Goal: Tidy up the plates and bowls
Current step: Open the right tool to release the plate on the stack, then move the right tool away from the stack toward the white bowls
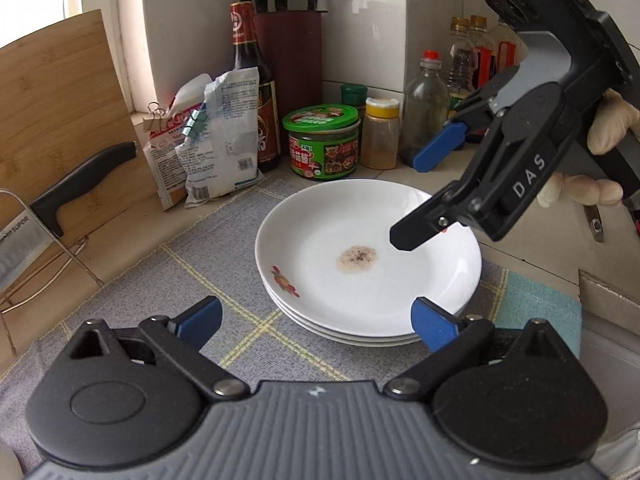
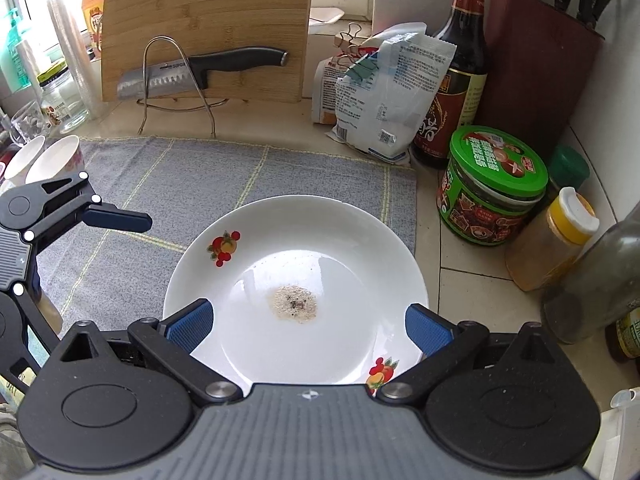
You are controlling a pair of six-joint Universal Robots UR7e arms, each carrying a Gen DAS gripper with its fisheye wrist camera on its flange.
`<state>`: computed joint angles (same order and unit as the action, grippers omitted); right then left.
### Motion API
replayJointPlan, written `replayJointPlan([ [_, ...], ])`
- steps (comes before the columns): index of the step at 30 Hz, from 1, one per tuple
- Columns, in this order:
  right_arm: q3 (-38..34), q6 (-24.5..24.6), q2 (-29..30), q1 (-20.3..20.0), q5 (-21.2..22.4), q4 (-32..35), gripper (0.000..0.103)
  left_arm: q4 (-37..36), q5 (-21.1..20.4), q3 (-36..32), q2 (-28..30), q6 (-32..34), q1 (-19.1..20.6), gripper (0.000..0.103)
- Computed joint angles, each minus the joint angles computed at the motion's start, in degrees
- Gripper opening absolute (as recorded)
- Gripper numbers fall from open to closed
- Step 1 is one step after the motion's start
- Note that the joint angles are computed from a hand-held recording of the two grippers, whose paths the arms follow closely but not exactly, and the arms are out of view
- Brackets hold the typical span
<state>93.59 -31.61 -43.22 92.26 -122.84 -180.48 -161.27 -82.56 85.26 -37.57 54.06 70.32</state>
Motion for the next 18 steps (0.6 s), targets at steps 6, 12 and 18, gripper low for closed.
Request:
replayJointPlan([
  [6, 1.4, -2.7, 0.7, 0.7, 1.2, -5.3, 0.103, -10.1, 2.5, 4.4, -2.3, -1.2, -0.6, 0.102],
  [12, 2.2, -5.0, 2.5, 1.3, 4.9, -10.0, 0.103, -18.2, 6.3, 9.3, -5.3, -2.1, -0.3, 0.102],
  [18, 2.5, -6.5, 7.3, 4.3, 3.2, -15.8, 0.103, -18.6, 5.2, 12.0, -9.7, -3.0, 2.3, 0.102],
])
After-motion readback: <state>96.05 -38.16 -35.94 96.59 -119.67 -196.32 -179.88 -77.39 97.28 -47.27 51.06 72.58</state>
